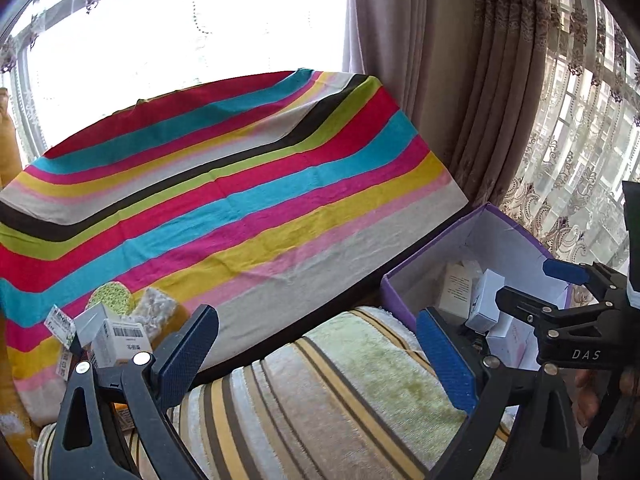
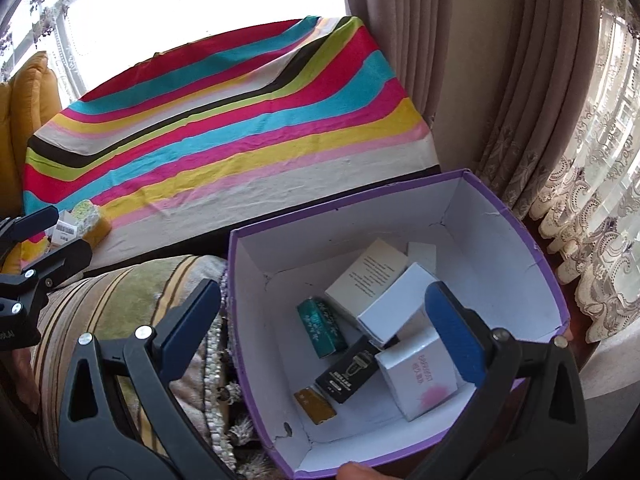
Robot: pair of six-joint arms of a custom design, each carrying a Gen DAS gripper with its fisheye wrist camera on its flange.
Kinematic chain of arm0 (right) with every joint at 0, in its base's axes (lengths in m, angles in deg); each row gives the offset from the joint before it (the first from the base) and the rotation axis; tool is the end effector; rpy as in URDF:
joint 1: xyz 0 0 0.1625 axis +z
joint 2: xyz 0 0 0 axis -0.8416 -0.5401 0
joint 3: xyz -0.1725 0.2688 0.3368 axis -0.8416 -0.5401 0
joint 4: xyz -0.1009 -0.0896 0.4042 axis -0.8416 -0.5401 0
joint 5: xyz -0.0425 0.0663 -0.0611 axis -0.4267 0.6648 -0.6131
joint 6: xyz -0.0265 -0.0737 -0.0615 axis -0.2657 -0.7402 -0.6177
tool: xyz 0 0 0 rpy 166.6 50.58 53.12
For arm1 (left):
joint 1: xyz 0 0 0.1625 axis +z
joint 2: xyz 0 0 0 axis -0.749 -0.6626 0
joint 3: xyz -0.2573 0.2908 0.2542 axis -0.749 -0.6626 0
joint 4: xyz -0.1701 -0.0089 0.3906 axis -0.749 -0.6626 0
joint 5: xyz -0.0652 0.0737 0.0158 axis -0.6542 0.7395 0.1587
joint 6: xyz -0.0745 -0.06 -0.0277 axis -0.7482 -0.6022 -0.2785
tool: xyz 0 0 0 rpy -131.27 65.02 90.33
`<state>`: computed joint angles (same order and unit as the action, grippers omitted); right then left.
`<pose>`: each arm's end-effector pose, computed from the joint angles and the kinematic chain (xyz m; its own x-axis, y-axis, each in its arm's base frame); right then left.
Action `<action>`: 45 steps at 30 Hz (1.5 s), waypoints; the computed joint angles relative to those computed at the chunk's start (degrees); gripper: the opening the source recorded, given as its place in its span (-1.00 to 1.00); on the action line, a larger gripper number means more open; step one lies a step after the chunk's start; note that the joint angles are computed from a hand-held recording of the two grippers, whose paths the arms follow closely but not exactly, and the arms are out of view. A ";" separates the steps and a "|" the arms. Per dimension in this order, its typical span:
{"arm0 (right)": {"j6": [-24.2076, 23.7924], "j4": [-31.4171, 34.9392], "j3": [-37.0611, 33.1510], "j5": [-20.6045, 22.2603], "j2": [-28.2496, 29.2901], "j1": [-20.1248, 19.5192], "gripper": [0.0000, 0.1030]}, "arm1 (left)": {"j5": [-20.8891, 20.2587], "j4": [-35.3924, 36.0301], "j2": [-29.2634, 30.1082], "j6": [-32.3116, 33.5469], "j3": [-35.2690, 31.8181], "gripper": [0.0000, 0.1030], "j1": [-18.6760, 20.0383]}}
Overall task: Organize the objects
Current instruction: 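Move both open tools back toward the pile of boxes, then grasp the small white cube box with the left tool while the right tool grasps the white barcode box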
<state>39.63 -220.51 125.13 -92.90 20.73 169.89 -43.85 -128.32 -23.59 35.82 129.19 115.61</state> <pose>0.3466 -0.6970 0.0549 -0.7209 0.2153 0.6588 -0.3176 0.7422 -0.5902 -0.1164 -0.7455 0.3228 -0.6651 0.4300 -0.6105 0.6925 0.6609 -0.2890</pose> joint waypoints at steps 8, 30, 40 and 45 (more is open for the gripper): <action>0.73 2.46 -2.15 4.49 1.50 0.64 0.99 | -0.26 1.31 -3.06 -4.01 -0.27 0.94 3.02; -2.84 16.39 -17.07 8.87 10.29 3.46 0.99 | 0.52 11.89 -7.37 -18.42 -7.18 0.74 13.17; -6.62 23.58 -28.16 10.78 16.66 4.78 0.99 | -1.64 19.46 -4.26 -21.72 -13.10 0.51 14.60; -8.48 27.34 -34.62 12.15 20.29 5.34 0.99 | -3.69 18.57 -3.92 -22.44 -14.26 0.51 15.04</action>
<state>31.15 -193.17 90.51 -80.75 41.03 175.24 -47.54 -109.74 -27.51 13.38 114.93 130.65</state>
